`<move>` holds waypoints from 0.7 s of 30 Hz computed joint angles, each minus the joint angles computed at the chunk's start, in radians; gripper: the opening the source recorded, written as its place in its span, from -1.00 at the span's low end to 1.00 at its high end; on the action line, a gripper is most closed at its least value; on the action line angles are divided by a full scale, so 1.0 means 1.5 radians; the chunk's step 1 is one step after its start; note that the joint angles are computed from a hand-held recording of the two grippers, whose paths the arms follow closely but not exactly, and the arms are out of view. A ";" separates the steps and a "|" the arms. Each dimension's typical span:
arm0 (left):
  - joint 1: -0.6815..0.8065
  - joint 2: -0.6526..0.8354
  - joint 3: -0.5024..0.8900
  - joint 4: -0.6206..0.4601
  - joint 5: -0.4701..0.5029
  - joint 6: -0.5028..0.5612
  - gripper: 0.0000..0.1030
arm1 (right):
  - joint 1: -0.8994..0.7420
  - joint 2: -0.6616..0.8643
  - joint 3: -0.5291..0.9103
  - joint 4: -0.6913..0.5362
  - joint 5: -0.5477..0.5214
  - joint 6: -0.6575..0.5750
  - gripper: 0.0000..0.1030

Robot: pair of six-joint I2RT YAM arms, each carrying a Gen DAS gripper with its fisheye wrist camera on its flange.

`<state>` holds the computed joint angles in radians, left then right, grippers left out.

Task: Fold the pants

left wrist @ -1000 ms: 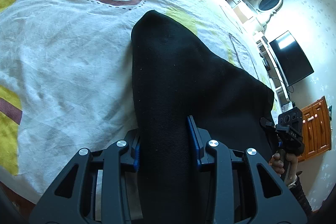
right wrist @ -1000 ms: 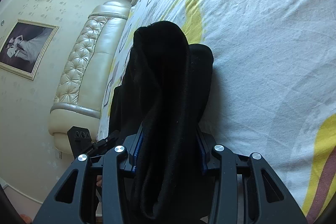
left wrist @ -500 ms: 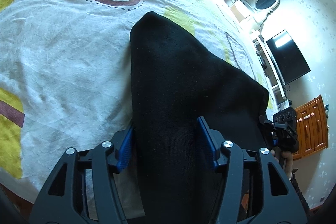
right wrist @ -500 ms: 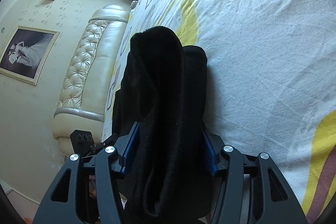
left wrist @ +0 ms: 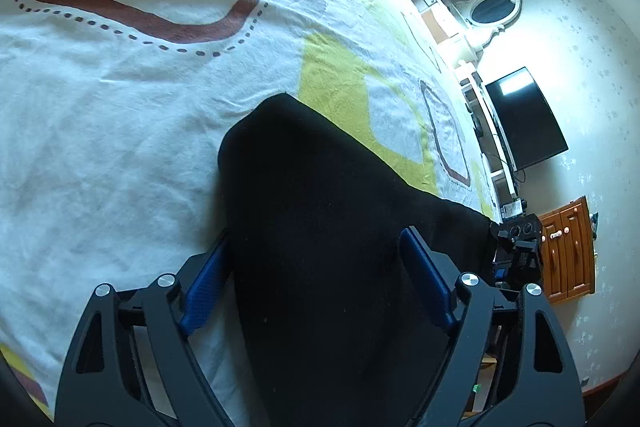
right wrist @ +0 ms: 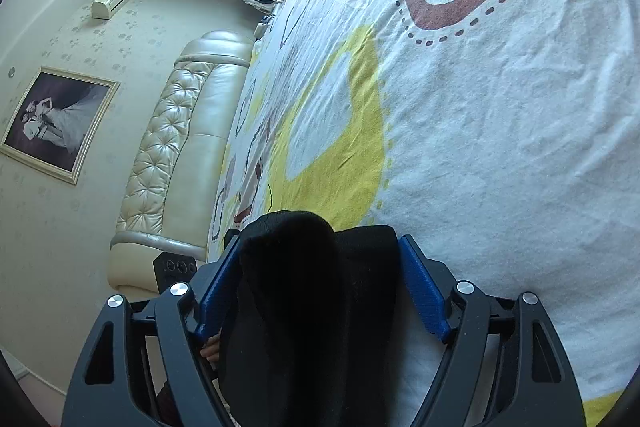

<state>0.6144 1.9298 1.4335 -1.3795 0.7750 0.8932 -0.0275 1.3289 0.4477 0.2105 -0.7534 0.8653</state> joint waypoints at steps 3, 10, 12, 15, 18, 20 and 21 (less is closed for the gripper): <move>-0.017 -0.007 -0.015 0.038 0.007 -0.018 0.59 | 0.015 0.015 0.017 -0.013 0.008 -0.021 0.17; -0.020 -0.031 -0.034 0.105 -0.014 -0.039 -0.18 | 0.030 -0.004 -0.030 0.057 0.047 0.001 -0.24; -0.029 -0.054 -0.053 0.141 -0.020 -0.059 -0.23 | 0.041 -0.012 -0.027 0.056 0.069 -0.002 -0.28; -0.051 -0.104 -0.091 0.205 -0.038 -0.075 -0.28 | 0.048 -0.009 -0.009 0.045 0.089 -0.011 -0.31; -0.066 -0.106 -0.086 0.228 -0.040 -0.096 -0.29 | 0.045 0.004 0.011 0.038 0.099 -0.028 -0.31; -0.079 -0.098 -0.073 0.242 -0.041 -0.115 -0.29 | 0.041 0.026 0.025 0.056 0.101 -0.023 -0.31; -0.086 -0.094 -0.067 0.249 -0.043 -0.126 -0.29 | 0.038 0.038 0.030 0.067 0.102 -0.019 -0.31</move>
